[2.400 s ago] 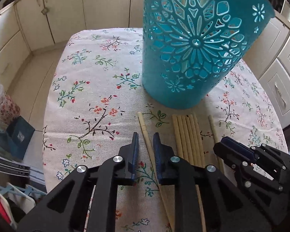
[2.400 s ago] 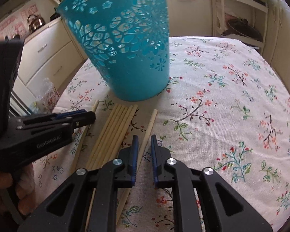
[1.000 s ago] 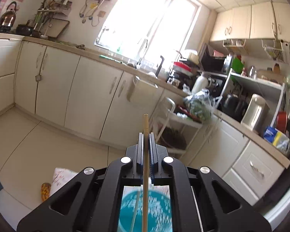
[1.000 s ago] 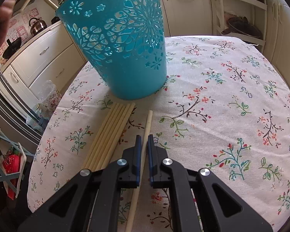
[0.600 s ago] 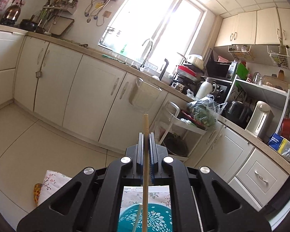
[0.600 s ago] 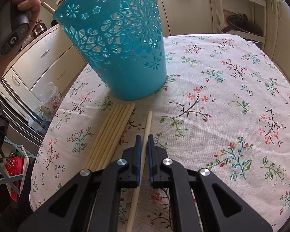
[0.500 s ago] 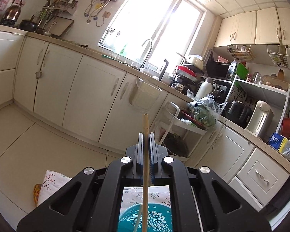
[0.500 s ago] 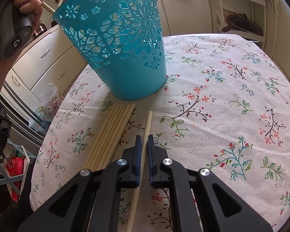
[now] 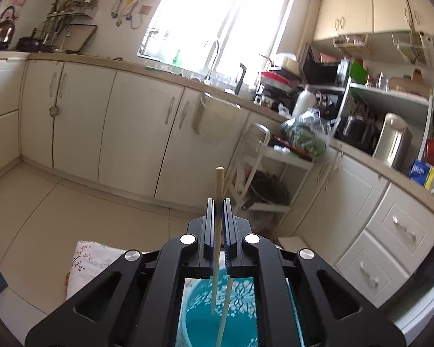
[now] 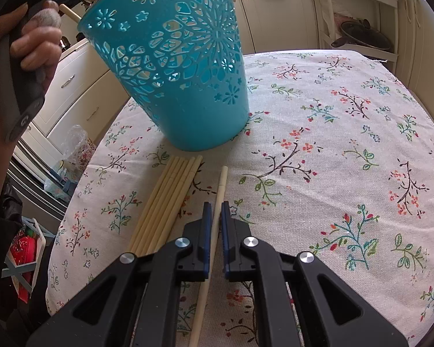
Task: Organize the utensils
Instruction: 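Lift the stick with the left tool over the teal basket and drop it in, then grasp a single wooden stick with the right tool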
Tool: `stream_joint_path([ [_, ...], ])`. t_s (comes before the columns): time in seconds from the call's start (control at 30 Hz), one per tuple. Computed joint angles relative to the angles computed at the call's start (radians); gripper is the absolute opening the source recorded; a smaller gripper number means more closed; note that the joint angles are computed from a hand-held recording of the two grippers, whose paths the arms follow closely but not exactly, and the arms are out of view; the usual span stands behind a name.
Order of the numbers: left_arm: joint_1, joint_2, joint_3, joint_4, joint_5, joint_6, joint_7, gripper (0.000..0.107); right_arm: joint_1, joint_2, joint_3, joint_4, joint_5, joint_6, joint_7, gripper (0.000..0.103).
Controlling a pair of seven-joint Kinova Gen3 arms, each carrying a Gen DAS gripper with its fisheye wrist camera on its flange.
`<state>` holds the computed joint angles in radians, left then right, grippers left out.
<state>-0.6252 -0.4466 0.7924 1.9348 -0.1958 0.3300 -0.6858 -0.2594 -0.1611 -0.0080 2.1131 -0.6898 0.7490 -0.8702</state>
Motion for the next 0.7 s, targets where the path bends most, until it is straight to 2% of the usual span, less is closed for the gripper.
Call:
stream_joint_path([
  [0.07,0.033,0.02,-0.007,-0.011,-0.007,0.038,-0.022,0.005,0.0,-0.001,-0.001,0.0,0.0,0.0,-0.001,0.007],
  [0.2,0.147,0.053,-0.066,-0.018,-0.03,0.119,-0.042,0.007,0.0,0.0,0.0,-0.001,0.002,0.001,-0.002,0.007],
  [0.3,0.213,0.019,-0.119,0.006,-0.042,0.152,-0.015,0.021,0.0,0.0,0.002,-0.003,-0.001,0.006,0.001,0.008],
  [0.33,0.23,-0.007,-0.139,0.022,-0.04,0.16,-0.001,0.032,0.0,0.001,0.005,-0.004,-0.005,0.012,0.008,0.009],
  [0.37,0.245,-0.037,-0.158,0.04,-0.035,0.167,0.012,0.04,-0.001,0.001,0.007,-0.006,-0.006,0.02,0.015,0.013],
  [0.4,0.259,-0.066,-0.178,0.057,-0.028,0.174,0.021,0.042,-0.007,-0.003,0.006,-0.008,0.005,0.021,0.013,0.017],
  [0.47,0.293,-0.121,-0.223,0.09,-0.007,0.197,0.024,0.046,-0.023,-0.021,-0.013,-0.009,0.056,0.012,-0.018,0.023],
  [0.57,0.321,-0.216,-0.267,0.158,0.038,0.254,0.042,0.054,0.025,-0.056,-0.13,-0.009,0.178,-0.017,-0.098,0.024],
  [0.63,0.344,-0.241,-0.287,0.195,0.067,0.28,0.039,0.055,0.004,-0.072,-0.149,-0.004,0.255,-0.036,-0.164,0.024],
  [0.7,0.368,-0.249,-0.296,0.245,0.107,0.295,0.048,0.055,-0.046,-0.081,-0.136,0.002,0.319,-0.057,-0.22,0.024],
])
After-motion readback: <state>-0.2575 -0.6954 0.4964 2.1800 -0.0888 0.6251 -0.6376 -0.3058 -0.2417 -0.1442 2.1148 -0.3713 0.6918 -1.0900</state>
